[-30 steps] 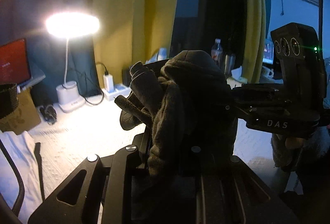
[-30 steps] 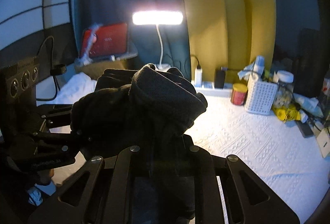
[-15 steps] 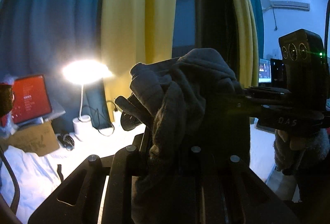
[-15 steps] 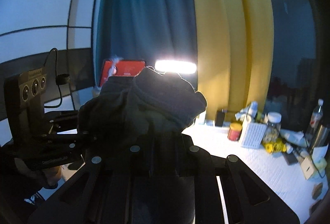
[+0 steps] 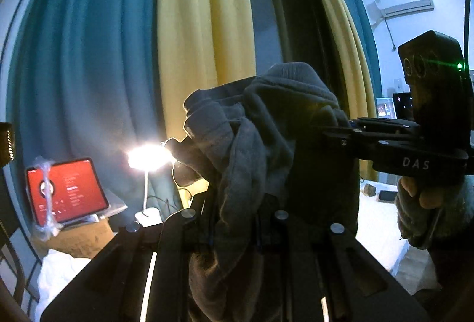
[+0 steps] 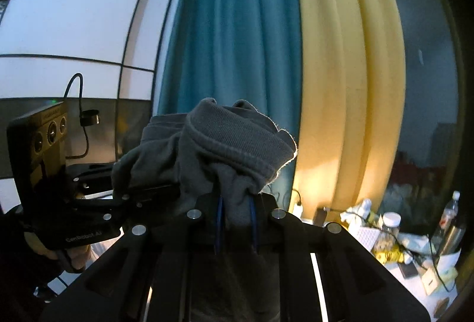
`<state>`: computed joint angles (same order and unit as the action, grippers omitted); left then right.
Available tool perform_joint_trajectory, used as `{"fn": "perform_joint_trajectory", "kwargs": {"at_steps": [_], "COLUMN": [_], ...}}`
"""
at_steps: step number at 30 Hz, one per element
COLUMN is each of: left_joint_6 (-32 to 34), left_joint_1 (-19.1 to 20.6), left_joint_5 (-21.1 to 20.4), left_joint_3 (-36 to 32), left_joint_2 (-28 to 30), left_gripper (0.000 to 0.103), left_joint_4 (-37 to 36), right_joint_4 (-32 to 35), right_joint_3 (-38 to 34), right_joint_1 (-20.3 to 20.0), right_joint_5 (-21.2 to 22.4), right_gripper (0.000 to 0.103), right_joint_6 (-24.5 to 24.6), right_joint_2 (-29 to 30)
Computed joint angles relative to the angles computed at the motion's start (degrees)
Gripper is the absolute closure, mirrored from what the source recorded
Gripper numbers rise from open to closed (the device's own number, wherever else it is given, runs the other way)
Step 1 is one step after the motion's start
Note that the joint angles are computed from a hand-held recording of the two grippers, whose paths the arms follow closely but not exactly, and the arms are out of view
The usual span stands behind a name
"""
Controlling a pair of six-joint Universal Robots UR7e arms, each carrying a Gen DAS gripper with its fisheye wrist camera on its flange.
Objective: Fold small clothes
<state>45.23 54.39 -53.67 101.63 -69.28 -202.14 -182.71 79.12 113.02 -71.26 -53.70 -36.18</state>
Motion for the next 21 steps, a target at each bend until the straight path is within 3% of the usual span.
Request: {"fn": "perform_joint_trajectory", "kwargs": {"at_steps": [13, 21], "left_joint_6": [5.54, 6.66], "left_joint_1": [-1.19, -1.38], "left_joint_5": [4.46, 7.90], "left_joint_3": [3.82, 6.22], "left_joint_2": [-5.11, -8.53], "left_gripper": [0.087, 0.087], "left_joint_4": [-7.37, -8.13], "right_joint_4": [2.54, 5.75], "right_joint_3": [0.64, -0.04], "right_joint_1": [2.79, 4.32], "right_joint_5": [3.40, 3.14], "right_gripper": [0.087, 0.087], "right_joint_6": [-2.83, -3.98], "right_joint_2": [0.87, 2.61]}}
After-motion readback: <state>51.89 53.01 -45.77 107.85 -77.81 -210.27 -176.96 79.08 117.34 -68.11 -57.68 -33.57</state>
